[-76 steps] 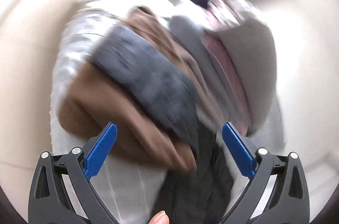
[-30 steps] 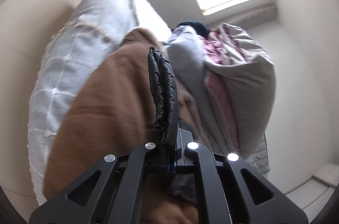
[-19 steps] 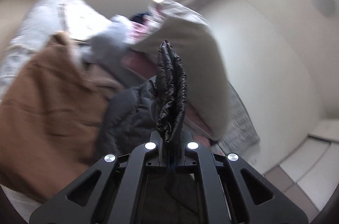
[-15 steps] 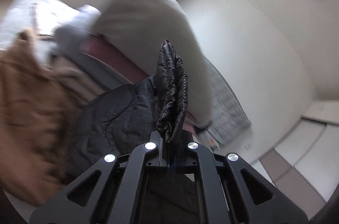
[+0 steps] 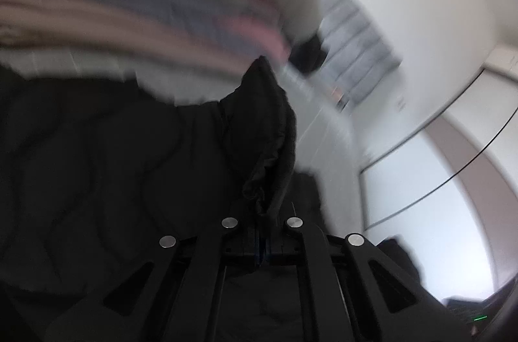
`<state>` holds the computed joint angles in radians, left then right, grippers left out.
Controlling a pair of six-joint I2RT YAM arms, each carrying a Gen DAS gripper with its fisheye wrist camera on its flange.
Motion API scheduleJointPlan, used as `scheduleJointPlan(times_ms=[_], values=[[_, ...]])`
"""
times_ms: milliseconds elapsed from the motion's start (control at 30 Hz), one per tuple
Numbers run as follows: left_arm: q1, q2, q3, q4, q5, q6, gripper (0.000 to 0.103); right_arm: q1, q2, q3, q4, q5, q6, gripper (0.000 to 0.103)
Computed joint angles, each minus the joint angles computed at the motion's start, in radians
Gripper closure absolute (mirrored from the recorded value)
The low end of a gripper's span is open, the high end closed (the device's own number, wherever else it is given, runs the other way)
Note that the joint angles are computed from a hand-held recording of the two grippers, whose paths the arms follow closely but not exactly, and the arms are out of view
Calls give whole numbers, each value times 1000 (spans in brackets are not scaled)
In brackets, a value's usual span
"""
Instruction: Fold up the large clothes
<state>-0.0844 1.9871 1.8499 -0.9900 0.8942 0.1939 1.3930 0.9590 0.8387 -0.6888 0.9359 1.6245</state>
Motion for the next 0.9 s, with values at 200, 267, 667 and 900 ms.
scheduleJointPlan(times_ms=[200,267,667,900], values=[[-152,-3,-190,100,-332,64,97,27,-26,-5,-9,24,20,7],[-178,-39,-238,155,-440,92,96,37,-32,-9,-9,33,30,7],[-304,-264,-353,365,-763,177,37,43,-53,-32,7,50,41,7],[-212,64,12,-39,-536,99,37,50,-61,-40,2,57,57,7]])
